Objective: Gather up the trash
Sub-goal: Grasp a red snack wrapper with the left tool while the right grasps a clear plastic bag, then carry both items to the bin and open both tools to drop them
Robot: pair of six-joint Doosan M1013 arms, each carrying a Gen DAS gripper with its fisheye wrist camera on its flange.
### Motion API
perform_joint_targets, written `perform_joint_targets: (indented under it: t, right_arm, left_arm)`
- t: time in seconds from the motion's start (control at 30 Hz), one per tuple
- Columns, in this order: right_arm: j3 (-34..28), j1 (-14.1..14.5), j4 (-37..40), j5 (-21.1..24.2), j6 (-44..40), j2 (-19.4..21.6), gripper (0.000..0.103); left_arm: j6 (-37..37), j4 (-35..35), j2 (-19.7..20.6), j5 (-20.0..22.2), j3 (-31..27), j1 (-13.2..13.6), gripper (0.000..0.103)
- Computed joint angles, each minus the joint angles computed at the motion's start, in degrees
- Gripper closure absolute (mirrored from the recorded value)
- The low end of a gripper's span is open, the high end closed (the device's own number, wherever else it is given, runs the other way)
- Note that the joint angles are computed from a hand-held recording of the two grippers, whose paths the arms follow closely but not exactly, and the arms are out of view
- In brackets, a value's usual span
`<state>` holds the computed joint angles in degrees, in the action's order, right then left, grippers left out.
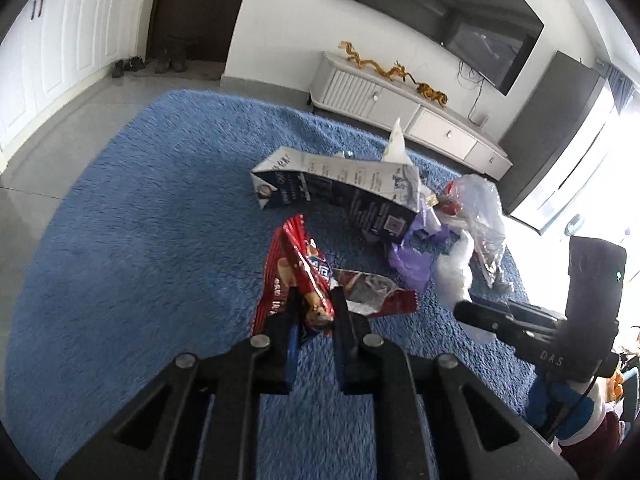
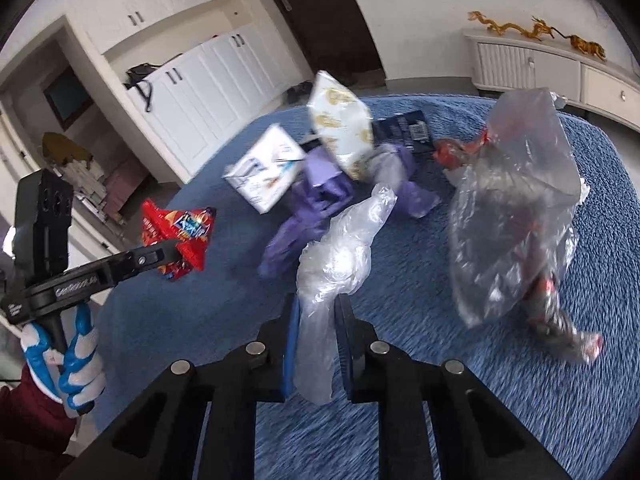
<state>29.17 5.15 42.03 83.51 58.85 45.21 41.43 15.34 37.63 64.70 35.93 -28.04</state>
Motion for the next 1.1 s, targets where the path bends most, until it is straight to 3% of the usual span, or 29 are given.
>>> perform_joint_targets:
  t: [0.47, 0.87, 1.1]
  right_arm:
    - [16.66, -2.67, 6.76, -8.37, -9.34, -12.49, 0.086]
    - [24.46, -5.65, 11.34, -16.28, -12.7, -19.57, 0.086]
    - [25.81, -8.52, 13.32, -19.41, -13.09, -20.55, 0.086]
  left_arm:
    - [-5.3, 22.57, -3.67, 2.83, 1.31, -6.81, 0.09]
    - [-5.99, 30.47, -5.21, 2.37, 2.62, -10.55, 0.09]
    - [-0.94, 30.71, -2.17, 3.88, -3.12, -11.72, 0.09]
